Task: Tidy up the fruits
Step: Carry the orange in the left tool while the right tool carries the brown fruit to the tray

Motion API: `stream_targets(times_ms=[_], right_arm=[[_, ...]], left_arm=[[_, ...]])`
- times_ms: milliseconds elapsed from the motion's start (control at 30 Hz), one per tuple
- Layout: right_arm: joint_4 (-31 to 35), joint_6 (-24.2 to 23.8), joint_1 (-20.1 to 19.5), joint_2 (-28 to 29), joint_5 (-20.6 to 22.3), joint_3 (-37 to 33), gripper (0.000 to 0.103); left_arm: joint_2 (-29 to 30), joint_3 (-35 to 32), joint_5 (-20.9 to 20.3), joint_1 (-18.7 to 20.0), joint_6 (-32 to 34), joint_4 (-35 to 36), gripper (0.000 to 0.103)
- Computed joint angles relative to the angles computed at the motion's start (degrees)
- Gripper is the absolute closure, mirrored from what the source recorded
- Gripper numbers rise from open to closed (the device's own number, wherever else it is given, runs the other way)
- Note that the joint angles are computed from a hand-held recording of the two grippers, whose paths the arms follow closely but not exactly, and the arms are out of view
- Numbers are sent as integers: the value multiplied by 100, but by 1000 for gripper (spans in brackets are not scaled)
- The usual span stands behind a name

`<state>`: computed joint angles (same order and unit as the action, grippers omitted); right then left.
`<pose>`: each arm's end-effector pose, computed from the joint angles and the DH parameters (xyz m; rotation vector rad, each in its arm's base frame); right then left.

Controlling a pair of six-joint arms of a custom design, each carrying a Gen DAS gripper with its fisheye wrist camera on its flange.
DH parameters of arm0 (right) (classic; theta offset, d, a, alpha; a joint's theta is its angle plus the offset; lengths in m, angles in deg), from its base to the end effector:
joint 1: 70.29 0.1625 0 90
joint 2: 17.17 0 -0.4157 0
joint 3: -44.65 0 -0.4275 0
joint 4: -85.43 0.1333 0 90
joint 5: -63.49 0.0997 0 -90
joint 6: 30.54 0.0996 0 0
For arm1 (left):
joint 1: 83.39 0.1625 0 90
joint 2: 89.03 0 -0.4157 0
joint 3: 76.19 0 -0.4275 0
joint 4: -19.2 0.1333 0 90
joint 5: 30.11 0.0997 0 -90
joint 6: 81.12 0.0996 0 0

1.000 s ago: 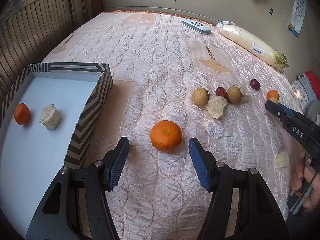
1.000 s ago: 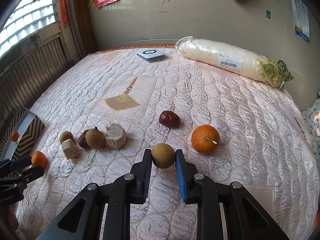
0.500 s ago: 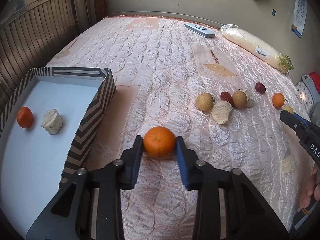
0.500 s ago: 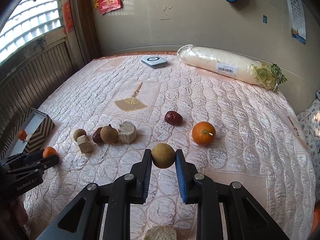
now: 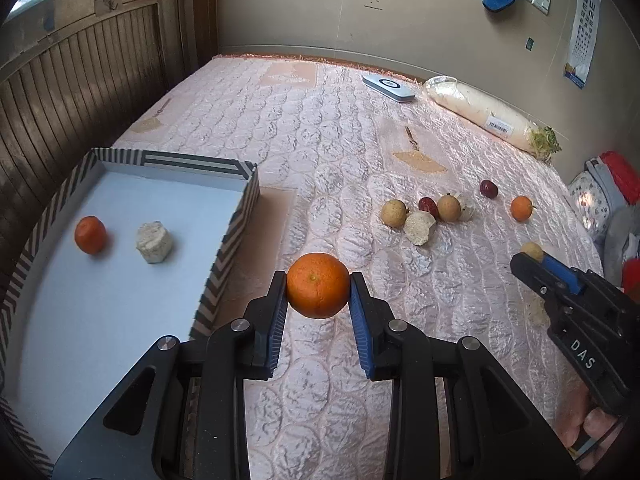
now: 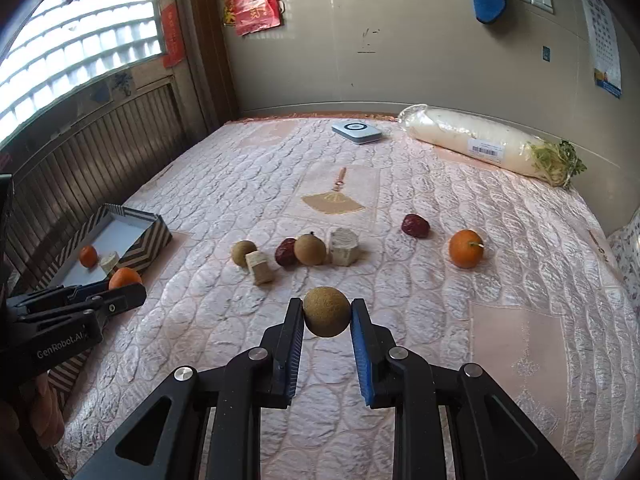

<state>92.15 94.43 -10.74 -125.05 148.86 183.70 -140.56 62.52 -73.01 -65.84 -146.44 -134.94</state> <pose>-0.0075 -0.2917 0.1972 0.5613 -2.3520 0.9344 -0.2666 -0.3006 -0.0404 0.3576 2.3527 -0.7897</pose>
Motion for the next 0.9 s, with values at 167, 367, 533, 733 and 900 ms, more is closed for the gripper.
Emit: stream_targets(times_ms=[167, 367, 533, 733, 900], right_arm=[[-90, 96, 534, 210, 200, 126, 81], [-399, 353, 1461, 888, 627, 134, 81], [-766, 572, 2289, 1701, 1083, 16, 81], [-1003, 790, 3002, 2573, 1462, -246, 80], [-1072, 918, 3430, 3169, 1665, -504, 80]], left_arm=[[-672, 353, 135, -220, -539, 726, 73], [-1656, 782, 315, -258, -1454, 2085, 73], [-2164, 982, 337, -90, -1857, 2831, 73], [-2610, 1179, 358, 25, -2164, 3274, 73], [-2865, 1252, 366, 191, -2284, 3523, 73]])
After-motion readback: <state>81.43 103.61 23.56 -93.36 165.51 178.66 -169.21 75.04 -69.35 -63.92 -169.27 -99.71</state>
